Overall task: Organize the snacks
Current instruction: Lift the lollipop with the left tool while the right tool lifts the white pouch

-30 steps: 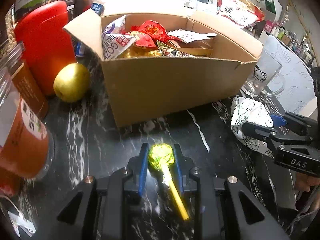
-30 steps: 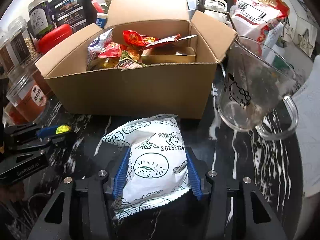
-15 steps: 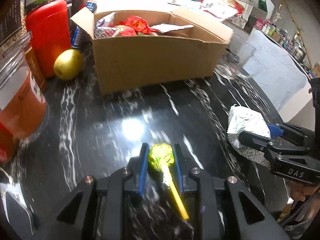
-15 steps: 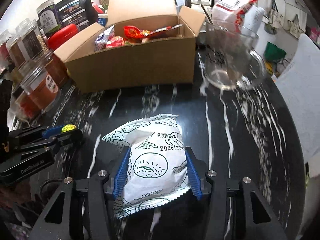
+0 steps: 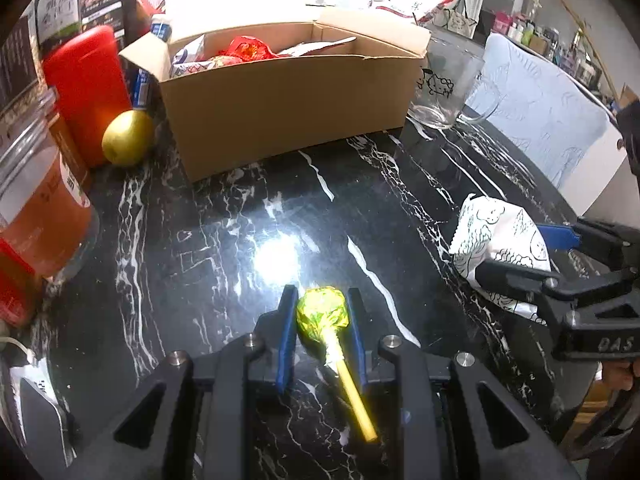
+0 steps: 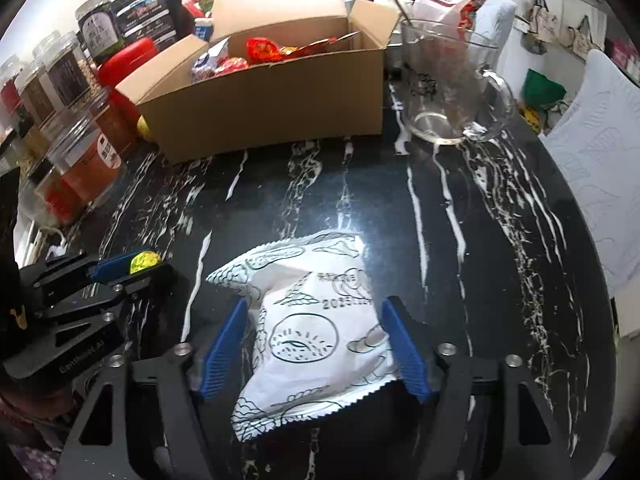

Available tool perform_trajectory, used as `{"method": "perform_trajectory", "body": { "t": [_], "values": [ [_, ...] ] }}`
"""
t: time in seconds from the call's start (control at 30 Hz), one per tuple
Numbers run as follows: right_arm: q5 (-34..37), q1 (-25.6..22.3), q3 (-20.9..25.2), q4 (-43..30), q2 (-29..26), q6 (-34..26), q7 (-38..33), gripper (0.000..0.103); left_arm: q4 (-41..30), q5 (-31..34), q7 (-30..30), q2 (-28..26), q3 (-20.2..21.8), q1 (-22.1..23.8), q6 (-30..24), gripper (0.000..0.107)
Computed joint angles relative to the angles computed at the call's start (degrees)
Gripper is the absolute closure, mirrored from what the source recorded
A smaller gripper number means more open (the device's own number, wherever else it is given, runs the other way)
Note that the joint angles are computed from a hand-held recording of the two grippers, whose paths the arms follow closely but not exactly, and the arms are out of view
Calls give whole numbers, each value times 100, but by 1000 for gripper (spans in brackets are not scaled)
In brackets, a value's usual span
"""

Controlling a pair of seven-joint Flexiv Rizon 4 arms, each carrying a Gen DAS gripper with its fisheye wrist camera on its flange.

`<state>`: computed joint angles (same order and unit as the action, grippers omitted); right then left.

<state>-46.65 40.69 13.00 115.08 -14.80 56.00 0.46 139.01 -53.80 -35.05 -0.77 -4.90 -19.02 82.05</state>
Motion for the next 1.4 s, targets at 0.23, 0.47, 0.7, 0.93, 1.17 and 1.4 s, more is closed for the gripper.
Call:
{"method": "perform_trajectory", "body": {
  "t": [0.23,0.47,0.7,0.93,1.17,1.4],
  "values": [
    [-22,77,-16,-102,-96,-179,-133,43,-4,-101,31,-22,-5,-8,42,83],
    [-739,-40,-195,215,-30,879,553,49,7,-533,220,105,47,-11,-254,83],
    [-1062,14,-198,134,-47,850,847,49,21,-887,456,293,115,-126,-218,83],
    [-1026,89,-155,0,-98,710,728,49,-77,-1217,751,487,193,-246,-185,83],
    [-1351,61,-208,-73,30,721,805,49,-223,-1476,938,568,246,-313,-60,83],
    [-1532,-26,-168,-232,165,557,710,49,-446,-1987,1318,620,217,-428,151,83]
  ]
}}
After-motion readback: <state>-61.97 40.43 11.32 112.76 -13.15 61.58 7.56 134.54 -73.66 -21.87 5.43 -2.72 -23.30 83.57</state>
